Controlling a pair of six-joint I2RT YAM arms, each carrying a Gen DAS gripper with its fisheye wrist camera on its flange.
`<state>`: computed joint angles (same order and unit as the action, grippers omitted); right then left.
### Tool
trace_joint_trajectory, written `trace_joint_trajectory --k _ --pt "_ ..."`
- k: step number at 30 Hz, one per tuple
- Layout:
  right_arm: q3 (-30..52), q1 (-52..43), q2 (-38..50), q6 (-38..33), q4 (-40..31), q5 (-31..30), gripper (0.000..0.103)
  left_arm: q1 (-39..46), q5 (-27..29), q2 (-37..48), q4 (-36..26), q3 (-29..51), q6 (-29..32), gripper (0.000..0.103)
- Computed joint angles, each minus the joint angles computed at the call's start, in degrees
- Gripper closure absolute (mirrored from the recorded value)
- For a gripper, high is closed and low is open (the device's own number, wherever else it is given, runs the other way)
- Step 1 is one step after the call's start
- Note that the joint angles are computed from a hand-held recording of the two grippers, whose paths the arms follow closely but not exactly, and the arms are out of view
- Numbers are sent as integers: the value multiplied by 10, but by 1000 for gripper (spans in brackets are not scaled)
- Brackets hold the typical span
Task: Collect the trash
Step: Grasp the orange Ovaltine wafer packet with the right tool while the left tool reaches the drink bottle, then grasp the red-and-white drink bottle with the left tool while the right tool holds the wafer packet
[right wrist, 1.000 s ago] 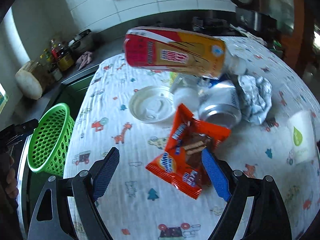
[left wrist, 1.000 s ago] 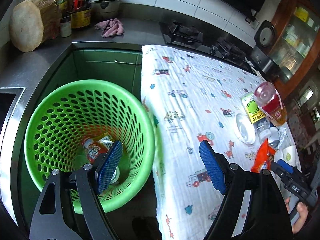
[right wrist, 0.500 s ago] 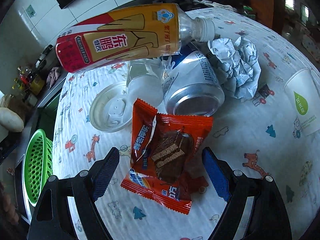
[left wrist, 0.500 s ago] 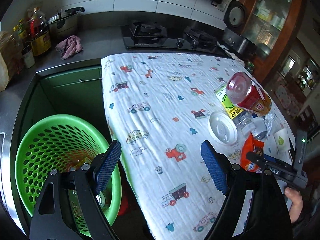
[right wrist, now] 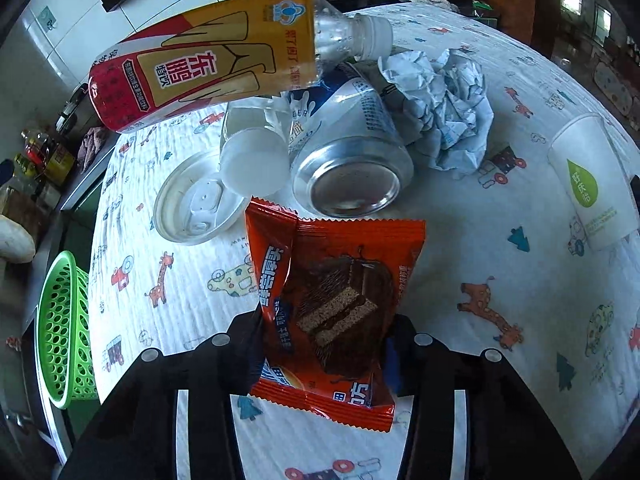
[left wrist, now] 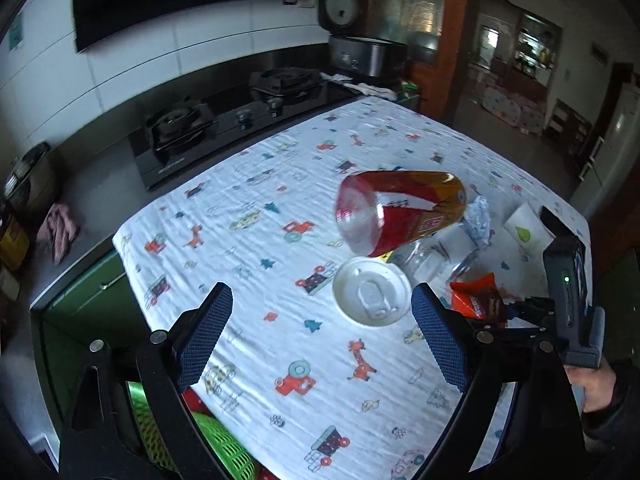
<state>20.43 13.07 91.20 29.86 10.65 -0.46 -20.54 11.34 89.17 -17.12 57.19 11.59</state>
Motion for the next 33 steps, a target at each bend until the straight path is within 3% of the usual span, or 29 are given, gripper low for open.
trace_joint_trajectory --k 2,7,10,15,22,31,33 --pt "-18 -7 -36 -14 -16 1 59 -18 2 24 -20 42 29 7" --pt "-66 -39 -156 -50 -83 -12 59 -67 6 104 -93 167 140 6" --pt "-92 -76 -246 -78 -143 -28 59 -99 -30 165 -130 241 200 6" --pt "-116 -136 -367 -119 -238 -54 59 -127 -44 259 -196 360 267 6" --pt "-123 -198 -431 -152 -296 -81 59 -150 -70 375 -302 519 337 6" --pt "-125 -222 -426 -163 -288 -94 59 -167 -95 453 -375 620 362 7" --pt "-127 -221 -427 -161 -287 -94 58 -167 -98 457 -377 623 362 17"
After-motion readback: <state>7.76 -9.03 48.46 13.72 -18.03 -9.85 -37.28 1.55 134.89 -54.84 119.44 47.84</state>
